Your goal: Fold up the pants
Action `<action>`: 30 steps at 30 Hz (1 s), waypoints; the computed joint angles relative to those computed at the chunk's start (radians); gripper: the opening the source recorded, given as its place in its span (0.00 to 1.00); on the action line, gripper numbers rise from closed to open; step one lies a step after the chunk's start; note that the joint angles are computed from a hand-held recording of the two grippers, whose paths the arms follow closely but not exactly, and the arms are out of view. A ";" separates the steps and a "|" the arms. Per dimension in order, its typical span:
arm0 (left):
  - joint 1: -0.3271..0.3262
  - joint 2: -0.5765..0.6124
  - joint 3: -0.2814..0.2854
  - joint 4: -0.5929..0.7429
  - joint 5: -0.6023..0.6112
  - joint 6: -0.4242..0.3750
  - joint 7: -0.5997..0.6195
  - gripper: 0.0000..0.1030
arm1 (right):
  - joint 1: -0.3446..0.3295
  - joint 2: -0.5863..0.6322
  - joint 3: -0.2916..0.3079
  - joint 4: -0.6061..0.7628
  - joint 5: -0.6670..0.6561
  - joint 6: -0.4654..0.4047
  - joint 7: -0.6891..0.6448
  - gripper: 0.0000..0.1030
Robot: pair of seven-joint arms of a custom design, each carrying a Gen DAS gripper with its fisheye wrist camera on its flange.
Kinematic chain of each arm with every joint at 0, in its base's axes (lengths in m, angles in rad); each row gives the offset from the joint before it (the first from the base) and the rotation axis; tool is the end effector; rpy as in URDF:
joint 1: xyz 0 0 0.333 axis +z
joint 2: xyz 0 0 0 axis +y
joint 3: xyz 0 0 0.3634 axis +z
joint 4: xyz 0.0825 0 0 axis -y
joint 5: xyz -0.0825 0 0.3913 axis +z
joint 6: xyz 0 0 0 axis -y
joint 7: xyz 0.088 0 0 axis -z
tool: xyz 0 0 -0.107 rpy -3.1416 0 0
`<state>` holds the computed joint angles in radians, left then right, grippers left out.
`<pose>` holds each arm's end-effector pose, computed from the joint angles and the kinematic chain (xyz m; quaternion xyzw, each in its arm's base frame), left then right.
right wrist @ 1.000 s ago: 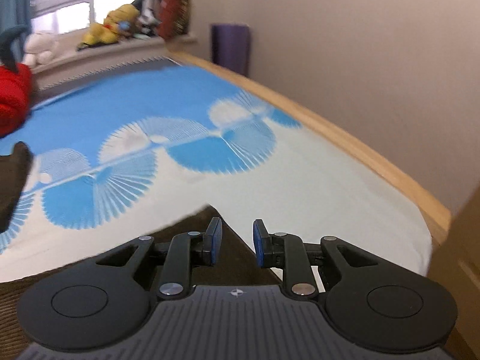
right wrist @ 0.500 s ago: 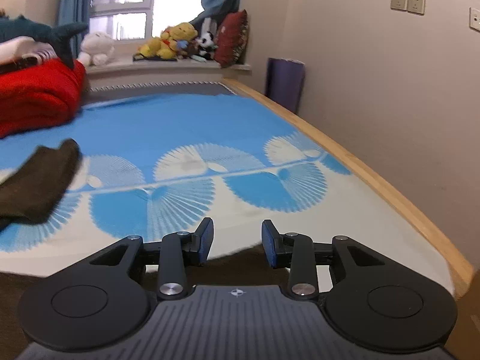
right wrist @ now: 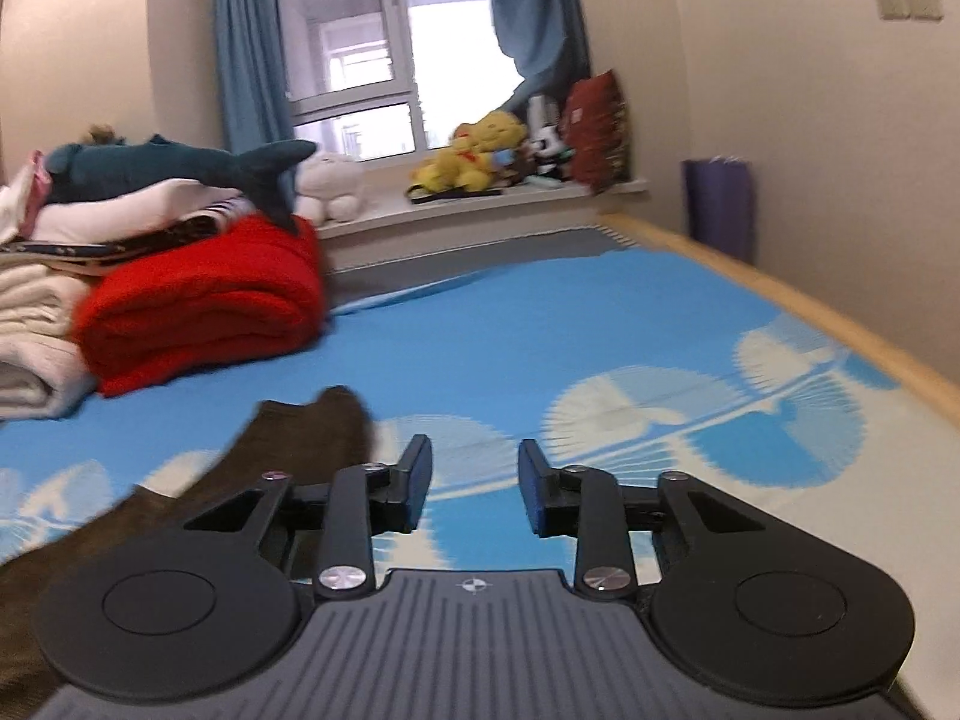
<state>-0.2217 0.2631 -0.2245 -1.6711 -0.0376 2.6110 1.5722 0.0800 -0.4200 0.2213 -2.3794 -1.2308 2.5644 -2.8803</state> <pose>0.6431 -0.2853 0.5761 -0.5226 0.7831 -0.3045 0.1444 0.4241 0.1607 0.5727 -0.3884 0.7558 -0.4002 0.3430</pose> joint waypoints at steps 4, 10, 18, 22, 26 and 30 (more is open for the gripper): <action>-0.050 0.079 -0.005 0.060 0.068 -0.027 0.044 0.37 | -0.008 0.095 -0.029 0.071 -0.052 0.104 0.031 0.14; -0.106 0.195 0.040 0.169 0.190 -0.086 -0.013 0.60 | -0.005 0.270 -0.109 0.171 -0.073 0.285 0.052 0.16; -0.108 0.284 0.046 0.278 0.218 -0.170 -0.044 0.63 | 0.031 0.540 -0.233 0.391 -0.142 0.422 0.094 0.50; -0.112 0.320 0.042 0.326 0.200 -0.202 -0.046 0.63 | 0.019 0.684 -0.275 0.496 0.048 0.446 0.003 0.52; -0.109 0.348 0.034 0.361 0.179 -0.219 -0.020 0.63 | -0.069 0.834 -0.205 0.614 0.316 0.479 -0.218 0.53; -0.129 0.373 0.055 0.390 0.199 -0.246 -0.029 0.61 | -0.154 0.972 -0.082 0.769 0.513 0.429 -0.450 0.53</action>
<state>-0.3502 0.6361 -0.1695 -1.2811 0.1616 2.3653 1.5436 -0.0739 0.5516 0.1391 -1.6099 -0.7179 2.9930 -3.3304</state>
